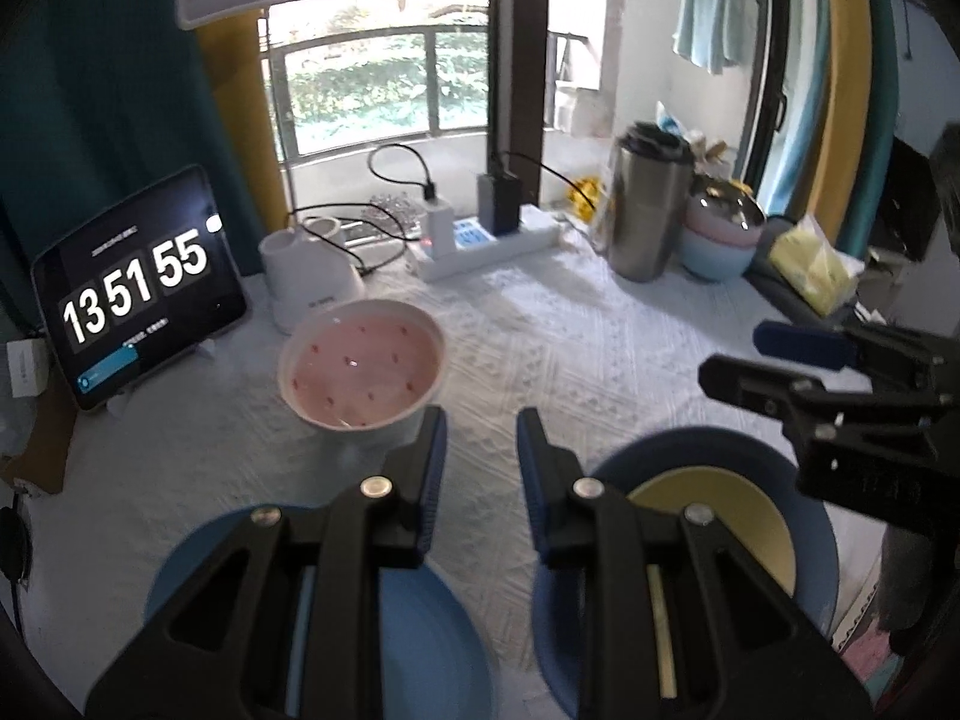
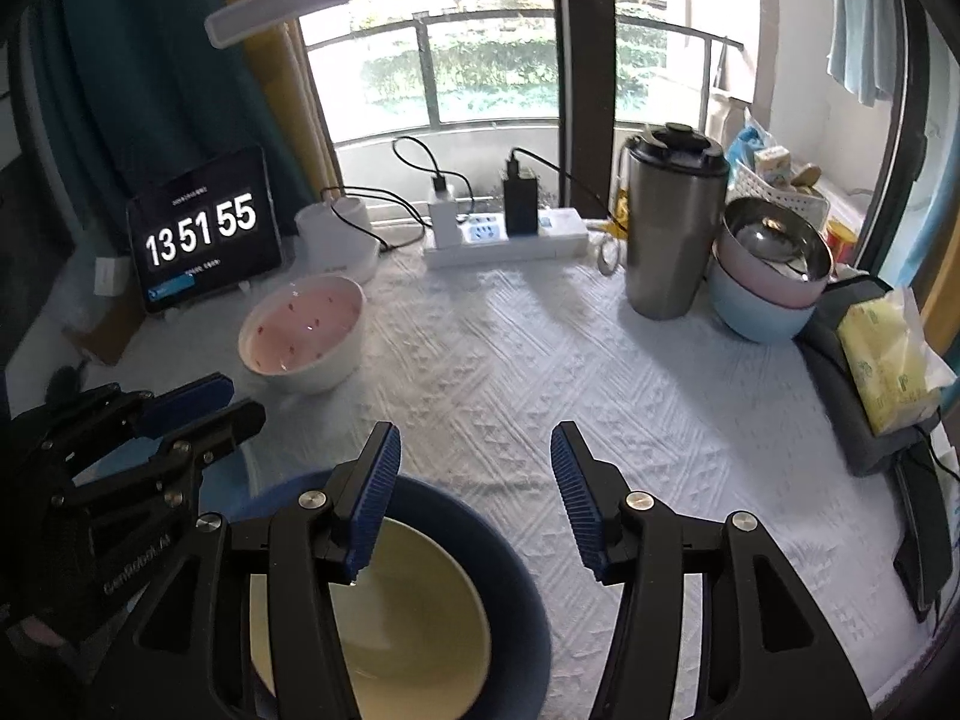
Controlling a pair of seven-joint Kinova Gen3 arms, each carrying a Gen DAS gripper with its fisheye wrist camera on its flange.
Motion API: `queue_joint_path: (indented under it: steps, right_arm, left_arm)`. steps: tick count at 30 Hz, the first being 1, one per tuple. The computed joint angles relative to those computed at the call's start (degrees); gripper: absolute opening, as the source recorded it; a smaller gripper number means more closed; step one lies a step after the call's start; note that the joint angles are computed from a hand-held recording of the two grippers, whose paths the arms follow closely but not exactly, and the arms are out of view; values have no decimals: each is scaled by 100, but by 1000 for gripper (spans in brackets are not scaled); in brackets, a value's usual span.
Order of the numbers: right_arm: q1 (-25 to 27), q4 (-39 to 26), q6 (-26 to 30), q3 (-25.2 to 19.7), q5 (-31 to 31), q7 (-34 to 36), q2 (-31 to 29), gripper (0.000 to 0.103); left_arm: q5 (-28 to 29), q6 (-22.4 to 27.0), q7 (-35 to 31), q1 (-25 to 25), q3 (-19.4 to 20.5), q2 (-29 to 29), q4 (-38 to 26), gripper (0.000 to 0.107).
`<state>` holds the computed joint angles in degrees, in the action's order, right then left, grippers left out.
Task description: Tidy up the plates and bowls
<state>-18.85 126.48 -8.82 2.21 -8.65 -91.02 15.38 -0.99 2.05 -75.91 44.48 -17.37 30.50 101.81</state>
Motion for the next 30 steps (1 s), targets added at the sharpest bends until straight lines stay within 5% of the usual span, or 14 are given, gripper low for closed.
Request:
queue_joint_path:
  steps: [30]
  right_arm:
    - [-588, -1780, 1228, 36, 592, -940, 821, 55]
  left_arm:
    - [333, 229, 202, -2020, 1109, 173, -422, 27]
